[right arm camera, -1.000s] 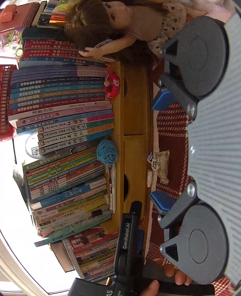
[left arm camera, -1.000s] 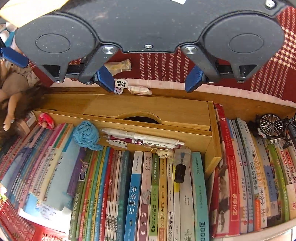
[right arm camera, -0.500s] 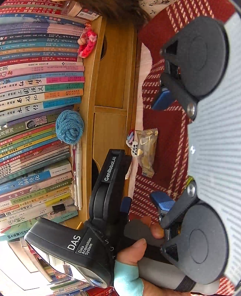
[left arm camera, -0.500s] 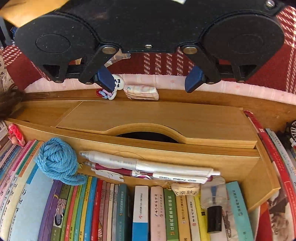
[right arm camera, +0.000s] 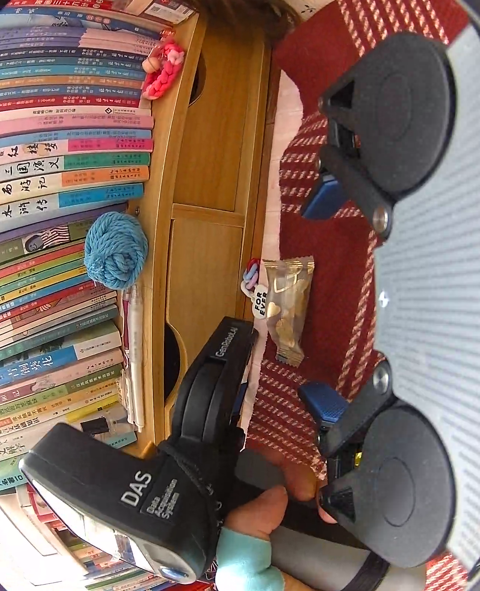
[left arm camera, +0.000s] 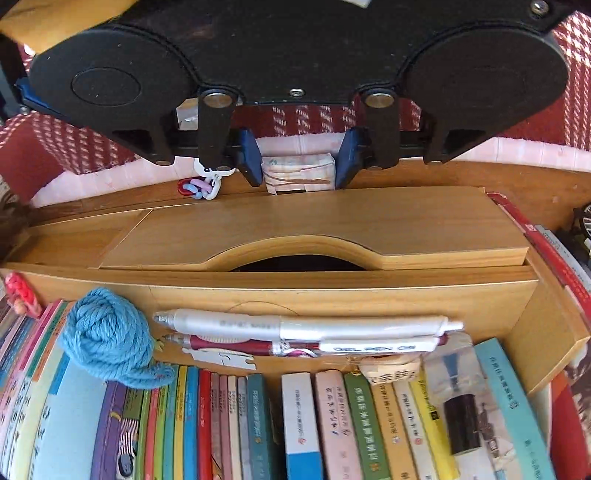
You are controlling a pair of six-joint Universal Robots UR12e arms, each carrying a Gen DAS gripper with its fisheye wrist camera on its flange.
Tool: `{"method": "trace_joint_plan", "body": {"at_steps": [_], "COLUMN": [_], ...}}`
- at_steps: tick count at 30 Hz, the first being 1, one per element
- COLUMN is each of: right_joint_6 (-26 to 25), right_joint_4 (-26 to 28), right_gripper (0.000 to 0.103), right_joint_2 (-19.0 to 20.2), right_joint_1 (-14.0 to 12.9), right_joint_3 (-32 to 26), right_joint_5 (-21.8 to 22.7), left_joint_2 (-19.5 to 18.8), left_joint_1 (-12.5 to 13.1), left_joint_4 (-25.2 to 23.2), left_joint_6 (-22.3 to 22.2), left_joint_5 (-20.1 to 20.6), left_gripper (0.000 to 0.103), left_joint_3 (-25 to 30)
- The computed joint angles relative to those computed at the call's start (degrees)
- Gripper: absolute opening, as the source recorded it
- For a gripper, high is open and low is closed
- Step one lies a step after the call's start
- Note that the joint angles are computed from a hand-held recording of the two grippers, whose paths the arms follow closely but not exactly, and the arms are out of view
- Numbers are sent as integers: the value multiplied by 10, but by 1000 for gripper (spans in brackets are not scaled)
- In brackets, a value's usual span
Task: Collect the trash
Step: 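Grasp the white paper packet with the left tool while the right tool approaches the clear wrapper, then close the right tool on the clear gold-printed wrapper while the left tool holds the packet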
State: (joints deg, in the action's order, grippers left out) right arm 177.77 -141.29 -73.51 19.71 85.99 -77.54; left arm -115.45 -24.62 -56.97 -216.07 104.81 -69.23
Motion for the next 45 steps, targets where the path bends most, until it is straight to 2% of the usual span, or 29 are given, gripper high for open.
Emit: {"method": "trace_joint_plan", "body": {"at_steps": [6,12,19,21,24,26,27,29,30,38,42,45], "right_joint_6": [-2,8,36,42,53,57,60,63,64,71,59,38], "right_joint_4": [9,24,64,72,90,101,102,104,105,102,107,136], "right_gripper": [98,99,97,91,77,60,56,37,33,15,14,14], "right_joint_2": [3,13,32,36,40,40,38,35,32,10,0,-10], "right_joint_1": [2,5,9,9,8,7,6,6,5,1,3,-1], "right_joint_3": [-8,-26,-55,-61,-69,-72,-71,-70,-68,-56,-55,-58], "right_joint_5": [-4,-3,3,5,12,15,16,16,16,23,29,69], "left_joint_2": [17,54,83,92,101,103,105,108,111,141,155,164], "left_joint_1": [-3,-5,-2,-2,-2,-4,-5,-7,-7,-12,-14,-15], "left_joint_4": [3,27,34,34,39,42,42,45,45,40,36,36], "left_joint_6": [20,18,11,11,12,8,7,4,3,-7,-10,-14], "left_joint_5": [20,48,52,52,54,56,58,62,64,75,81,84], "left_gripper": [40,40,40,40,40,40,40,40,40,40,40,40], "left_joint_3": [-15,-59,-92,-99,-113,-118,-120,-125,-127,-146,-152,-159]}}
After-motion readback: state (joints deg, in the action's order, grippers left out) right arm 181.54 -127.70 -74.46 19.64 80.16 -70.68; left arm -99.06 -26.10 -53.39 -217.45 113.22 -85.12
